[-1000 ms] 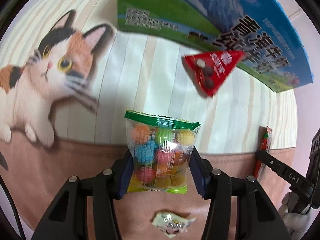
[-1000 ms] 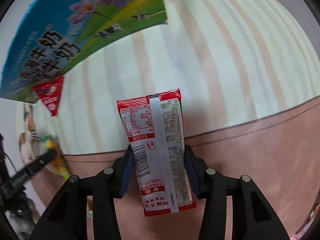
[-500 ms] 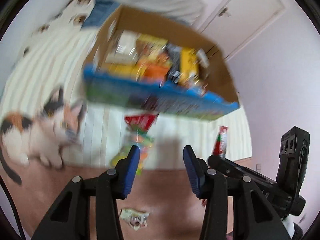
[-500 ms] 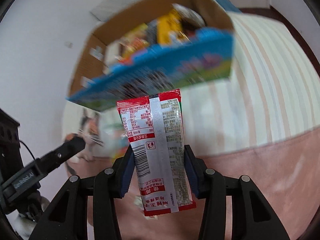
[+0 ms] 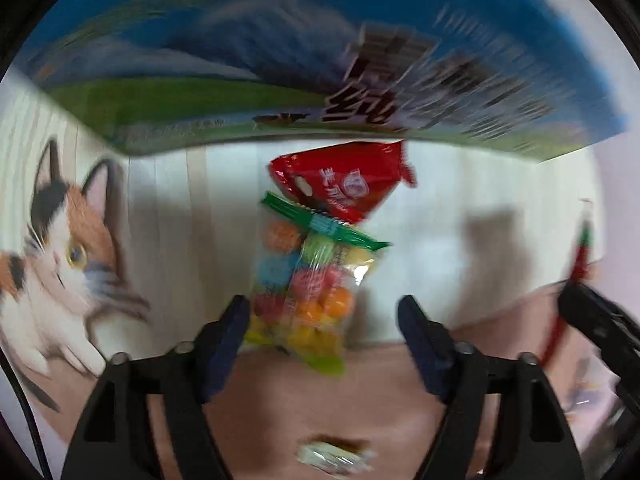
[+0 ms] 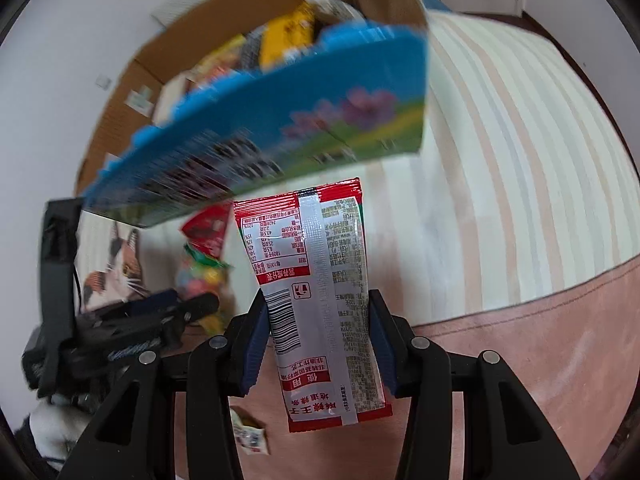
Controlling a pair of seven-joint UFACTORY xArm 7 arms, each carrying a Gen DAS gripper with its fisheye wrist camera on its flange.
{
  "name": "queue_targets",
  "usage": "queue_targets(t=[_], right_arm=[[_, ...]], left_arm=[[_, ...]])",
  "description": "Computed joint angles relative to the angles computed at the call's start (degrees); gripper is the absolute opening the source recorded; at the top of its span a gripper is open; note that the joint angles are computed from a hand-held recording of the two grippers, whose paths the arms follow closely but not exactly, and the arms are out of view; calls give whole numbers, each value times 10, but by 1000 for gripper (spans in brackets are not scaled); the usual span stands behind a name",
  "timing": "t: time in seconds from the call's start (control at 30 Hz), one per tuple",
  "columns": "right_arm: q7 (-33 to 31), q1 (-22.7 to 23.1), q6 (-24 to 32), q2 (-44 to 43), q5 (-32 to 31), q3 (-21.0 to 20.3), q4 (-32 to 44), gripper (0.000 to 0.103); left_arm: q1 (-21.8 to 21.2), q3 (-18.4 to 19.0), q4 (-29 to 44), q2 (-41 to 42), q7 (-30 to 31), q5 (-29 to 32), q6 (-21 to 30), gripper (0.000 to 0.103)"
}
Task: Organize snacks
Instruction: 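Carry both packets into the box and open both tools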
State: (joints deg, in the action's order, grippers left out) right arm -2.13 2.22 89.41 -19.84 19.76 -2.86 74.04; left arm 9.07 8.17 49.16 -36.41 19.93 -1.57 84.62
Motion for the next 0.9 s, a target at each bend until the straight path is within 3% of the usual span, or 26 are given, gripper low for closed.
queue_targets(t=[0.17, 0.2, 0.27, 0.53, 0.63, 0.73, 0.8, 0.9], right_arm=[[1, -2, -9, -7, -6, 2, -33, 49], [2, -1, -8, -8, -5, 2, -36, 49], [2, 0, -10, -11, -1, 2, -42, 49], [4, 0, 5, -37, 28, -13, -50, 49], [9, 0, 21, -37, 55, -24, -25, 49], [11, 2, 41, -19, 95, -40, 36, 49], [9, 4, 47, 9, 122, -48, 99, 49], [10, 2, 55, 79, 169, -56, 215, 49]], left_arm=[[-1, 4, -24, 16, -2, -15, -22, 78], [0, 14, -23, 9, 3, -30, -23, 62], [5, 21, -20, -1, 10, -33, -14, 49], [23, 46, -8, -76, 4, -66, 67, 47], [14, 60, 42, -99, -9, -102, 126, 47], [-6, 68, 115, -92, -28, -142, 154, 47], [-24, 74, 178, -64, -46, -170, 160, 47], [-54, 110, 292, 23, -72, -229, 175, 47]])
